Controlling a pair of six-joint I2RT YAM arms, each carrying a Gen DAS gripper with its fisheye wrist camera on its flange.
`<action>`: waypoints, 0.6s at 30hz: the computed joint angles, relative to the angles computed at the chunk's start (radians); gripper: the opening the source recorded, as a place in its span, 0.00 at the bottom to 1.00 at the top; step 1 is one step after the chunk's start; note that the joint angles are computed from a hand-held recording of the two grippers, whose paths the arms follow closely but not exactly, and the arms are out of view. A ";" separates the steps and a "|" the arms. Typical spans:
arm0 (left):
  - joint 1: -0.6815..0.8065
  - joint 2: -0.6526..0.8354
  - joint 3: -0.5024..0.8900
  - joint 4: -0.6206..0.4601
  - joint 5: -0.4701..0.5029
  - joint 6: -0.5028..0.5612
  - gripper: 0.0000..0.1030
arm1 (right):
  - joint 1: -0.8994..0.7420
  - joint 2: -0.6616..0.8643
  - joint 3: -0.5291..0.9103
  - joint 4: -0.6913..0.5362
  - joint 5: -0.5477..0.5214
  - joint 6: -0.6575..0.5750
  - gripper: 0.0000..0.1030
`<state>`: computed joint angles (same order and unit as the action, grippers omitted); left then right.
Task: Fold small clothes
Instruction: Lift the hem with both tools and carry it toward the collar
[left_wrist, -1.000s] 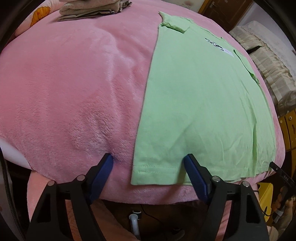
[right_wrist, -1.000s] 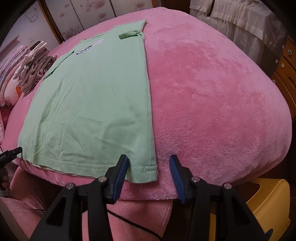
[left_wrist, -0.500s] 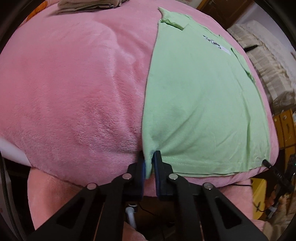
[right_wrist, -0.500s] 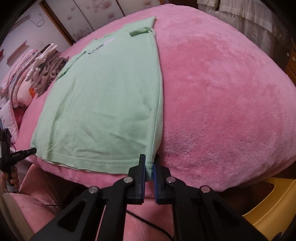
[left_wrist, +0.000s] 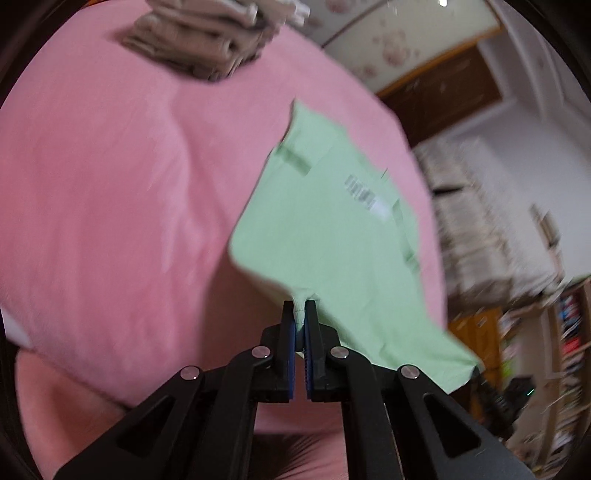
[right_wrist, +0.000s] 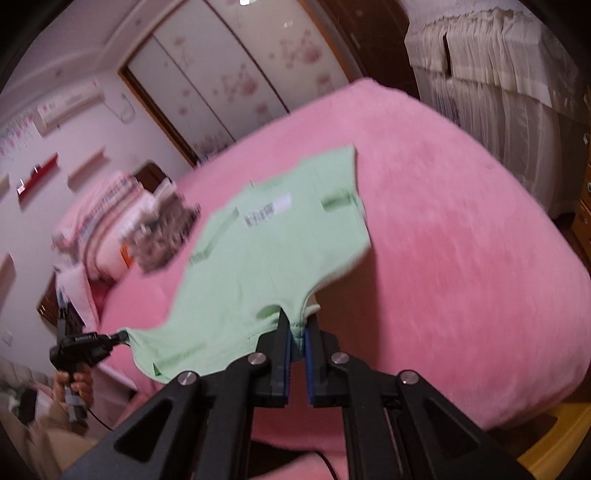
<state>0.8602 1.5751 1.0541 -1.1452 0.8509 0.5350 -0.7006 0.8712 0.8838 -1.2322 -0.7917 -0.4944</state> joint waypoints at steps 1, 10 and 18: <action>-0.026 -0.009 0.018 0.023 0.029 -0.067 0.01 | 0.045 0.012 0.022 0.055 -0.005 0.079 0.05; -0.343 0.185 0.375 0.432 -0.035 -0.671 0.01 | 0.381 0.379 0.242 0.568 0.191 0.554 0.05; -0.576 0.756 1.104 0.389 -0.291 -0.826 0.01 | 0.558 0.974 0.696 0.719 0.426 0.691 0.05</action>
